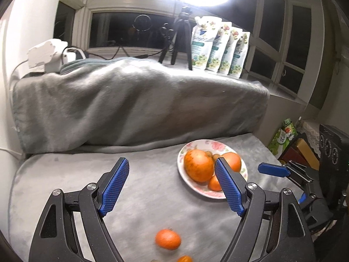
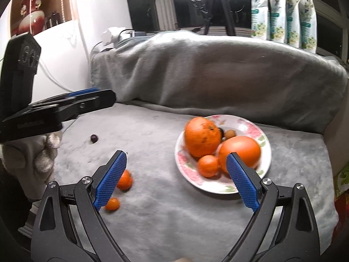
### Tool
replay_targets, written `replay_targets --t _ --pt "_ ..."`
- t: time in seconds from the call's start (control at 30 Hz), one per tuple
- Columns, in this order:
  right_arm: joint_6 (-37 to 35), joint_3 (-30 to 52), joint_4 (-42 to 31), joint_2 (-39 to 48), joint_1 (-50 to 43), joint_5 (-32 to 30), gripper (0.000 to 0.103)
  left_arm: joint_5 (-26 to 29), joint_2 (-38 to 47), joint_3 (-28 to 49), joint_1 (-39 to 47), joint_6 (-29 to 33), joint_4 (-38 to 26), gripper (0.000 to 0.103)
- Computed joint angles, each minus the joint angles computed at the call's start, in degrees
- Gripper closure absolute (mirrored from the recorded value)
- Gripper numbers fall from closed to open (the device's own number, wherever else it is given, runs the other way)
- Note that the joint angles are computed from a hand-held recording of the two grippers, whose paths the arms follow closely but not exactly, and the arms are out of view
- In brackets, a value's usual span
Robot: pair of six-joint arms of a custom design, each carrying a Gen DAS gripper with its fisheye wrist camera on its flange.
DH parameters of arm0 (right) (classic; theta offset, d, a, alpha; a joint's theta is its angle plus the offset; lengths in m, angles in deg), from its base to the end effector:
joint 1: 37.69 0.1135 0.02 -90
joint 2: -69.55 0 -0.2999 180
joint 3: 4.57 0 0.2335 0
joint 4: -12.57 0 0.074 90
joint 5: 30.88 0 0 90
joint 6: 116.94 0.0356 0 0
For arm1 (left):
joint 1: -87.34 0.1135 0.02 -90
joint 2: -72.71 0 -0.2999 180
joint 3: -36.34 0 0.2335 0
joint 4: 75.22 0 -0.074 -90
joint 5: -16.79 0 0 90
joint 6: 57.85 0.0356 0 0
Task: Organize fruits
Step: 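Move the right tool to a small mandarin while the left tool grasps a dark plum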
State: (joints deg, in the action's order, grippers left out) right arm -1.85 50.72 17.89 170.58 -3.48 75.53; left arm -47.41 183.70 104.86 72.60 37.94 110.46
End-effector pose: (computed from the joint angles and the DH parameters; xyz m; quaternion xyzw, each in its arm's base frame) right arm 0.2725 0.1731 0.1705 -0.0118 0.9005 0.0927 0.4248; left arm 0.3680 -0.1128 0.1723 0.2537 0.8398 -0.2331 0.4196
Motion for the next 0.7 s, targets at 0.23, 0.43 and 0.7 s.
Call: replay_targets --t 0.23,0.43,0.7 --pt "0.4 2.9 -0.2 3.4 2.3 -1.2 0.008 0.4 1.3 -0.9 3.5 1.5 0.4 0.022" --pt "0.2 6.3 -1.1 7.1 3.4 -3.0 0.008 0.4 3.4 -1.2 6.9 3.1 0.2 0.023" --pt "-0.3 11.4 -3.1 12.1 4.0 -6.1 0.009 0.5 8.1 -0.3 11.7 6.2 -1.3 0.031"
